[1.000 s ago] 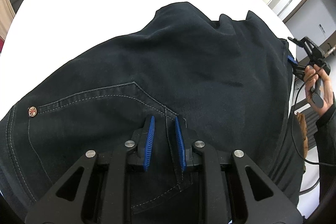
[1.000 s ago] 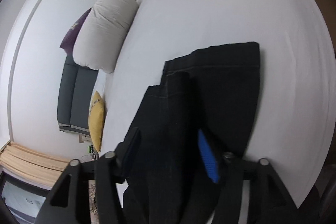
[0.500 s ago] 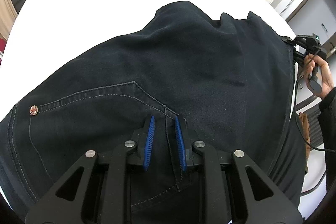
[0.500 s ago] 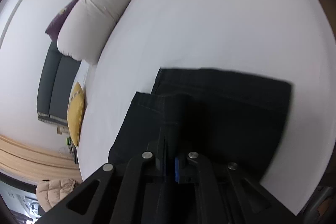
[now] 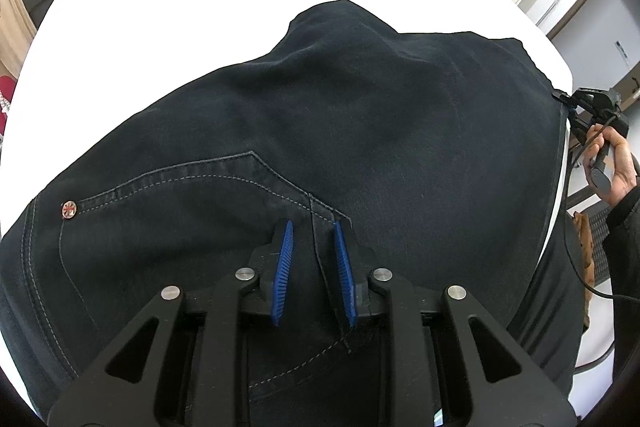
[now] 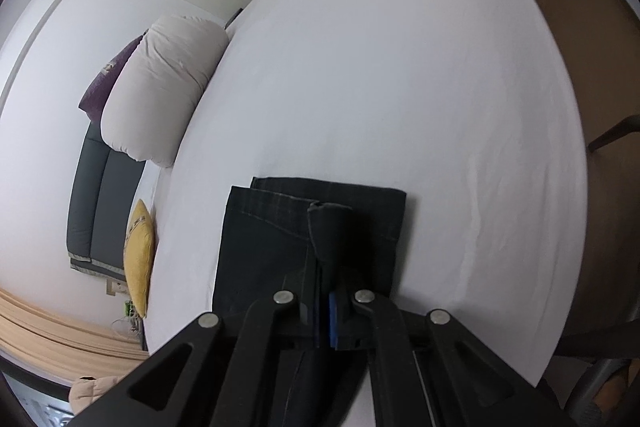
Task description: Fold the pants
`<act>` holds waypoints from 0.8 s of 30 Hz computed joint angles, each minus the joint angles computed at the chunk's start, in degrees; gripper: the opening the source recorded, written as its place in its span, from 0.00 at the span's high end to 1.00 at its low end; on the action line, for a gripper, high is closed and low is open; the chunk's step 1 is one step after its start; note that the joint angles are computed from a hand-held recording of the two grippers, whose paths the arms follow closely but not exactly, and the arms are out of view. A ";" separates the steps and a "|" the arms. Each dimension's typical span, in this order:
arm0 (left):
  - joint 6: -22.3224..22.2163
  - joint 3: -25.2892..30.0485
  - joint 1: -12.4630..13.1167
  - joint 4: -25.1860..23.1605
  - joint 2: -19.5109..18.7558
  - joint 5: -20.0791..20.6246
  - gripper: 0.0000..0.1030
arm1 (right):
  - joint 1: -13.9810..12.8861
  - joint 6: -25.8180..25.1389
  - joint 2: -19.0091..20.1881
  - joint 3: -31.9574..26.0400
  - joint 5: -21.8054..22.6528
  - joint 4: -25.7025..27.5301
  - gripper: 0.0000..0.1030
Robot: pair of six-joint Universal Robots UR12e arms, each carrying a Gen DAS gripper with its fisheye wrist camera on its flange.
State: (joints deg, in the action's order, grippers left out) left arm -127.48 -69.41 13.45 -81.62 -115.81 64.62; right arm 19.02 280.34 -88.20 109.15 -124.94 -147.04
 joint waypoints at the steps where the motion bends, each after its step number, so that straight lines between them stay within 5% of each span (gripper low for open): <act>1: -0.01 0.16 0.06 -0.25 -0.11 -0.27 0.80 | 0.06 0.17 -0.03 0.09 -0.13 -0.05 0.97; 14: 1.82 1.90 1.46 -3.31 -1.27 -2.93 0.80 | 0.40 0.39 -0.85 0.66 -0.92 1.90 0.97; 18: 2.44 2.13 1.79 -3.84 -1.32 -3.45 0.80 | -0.89 -3.63 -0.91 -0.12 1.36 4.11 0.97; 24: 2.67 1.63 2.28 -3.42 -1.04 -3.90 0.80 | -0.50 -6.46 -1.60 3.21 1.43 -4.51 0.96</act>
State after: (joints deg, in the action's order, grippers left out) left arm -124.82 -67.78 15.72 -85.04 -116.85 60.72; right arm 18.52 273.88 -89.79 112.36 -123.51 -151.55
